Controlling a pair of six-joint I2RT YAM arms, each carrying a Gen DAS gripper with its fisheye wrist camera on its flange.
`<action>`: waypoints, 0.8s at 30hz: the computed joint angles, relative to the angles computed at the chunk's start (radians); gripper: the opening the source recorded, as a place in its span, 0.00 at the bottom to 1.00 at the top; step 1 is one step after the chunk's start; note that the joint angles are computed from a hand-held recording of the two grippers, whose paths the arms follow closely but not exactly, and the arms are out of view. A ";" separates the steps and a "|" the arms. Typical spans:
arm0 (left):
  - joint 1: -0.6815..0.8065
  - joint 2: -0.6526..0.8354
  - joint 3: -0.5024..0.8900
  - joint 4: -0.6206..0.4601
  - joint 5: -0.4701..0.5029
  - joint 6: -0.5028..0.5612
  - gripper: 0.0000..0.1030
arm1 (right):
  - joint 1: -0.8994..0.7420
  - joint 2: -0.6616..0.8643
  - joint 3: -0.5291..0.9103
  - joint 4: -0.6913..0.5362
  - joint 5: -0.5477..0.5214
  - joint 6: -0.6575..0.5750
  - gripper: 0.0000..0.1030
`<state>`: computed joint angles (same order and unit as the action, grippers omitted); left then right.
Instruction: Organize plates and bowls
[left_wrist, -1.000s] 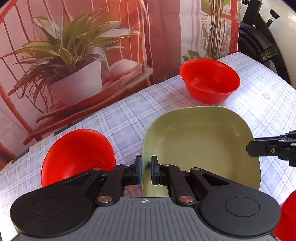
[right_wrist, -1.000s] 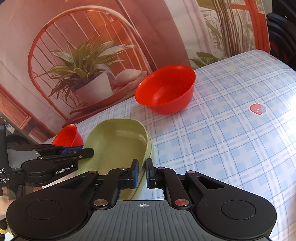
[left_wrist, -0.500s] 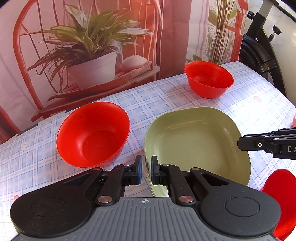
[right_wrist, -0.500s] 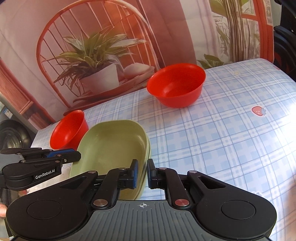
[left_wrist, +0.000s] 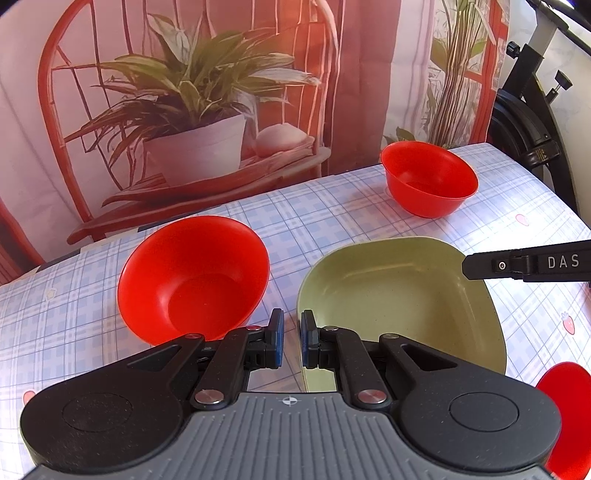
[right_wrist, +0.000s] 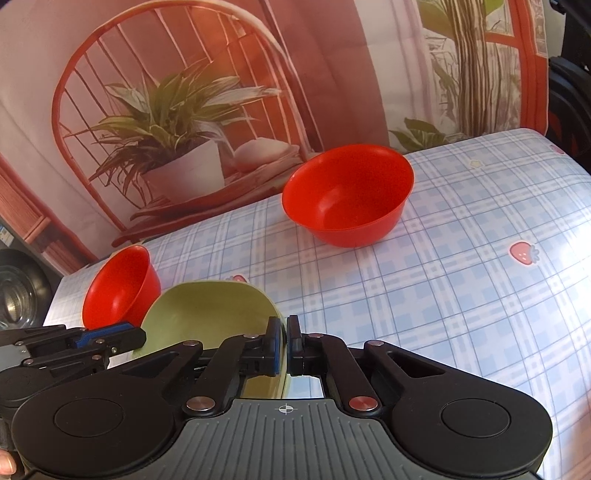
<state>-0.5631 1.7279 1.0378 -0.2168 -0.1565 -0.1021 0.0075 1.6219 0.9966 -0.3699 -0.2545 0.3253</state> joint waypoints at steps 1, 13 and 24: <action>0.002 0.001 0.000 0.001 0.004 0.000 0.10 | 0.001 0.001 -0.003 0.002 -0.002 0.002 0.03; 0.009 0.013 0.008 -0.006 0.016 -0.004 0.10 | -0.023 0.035 0.010 -0.001 -0.048 0.023 0.04; -0.010 -0.033 0.002 -0.029 -0.016 -0.013 0.10 | -0.024 -0.055 -0.023 0.002 -0.062 0.020 0.10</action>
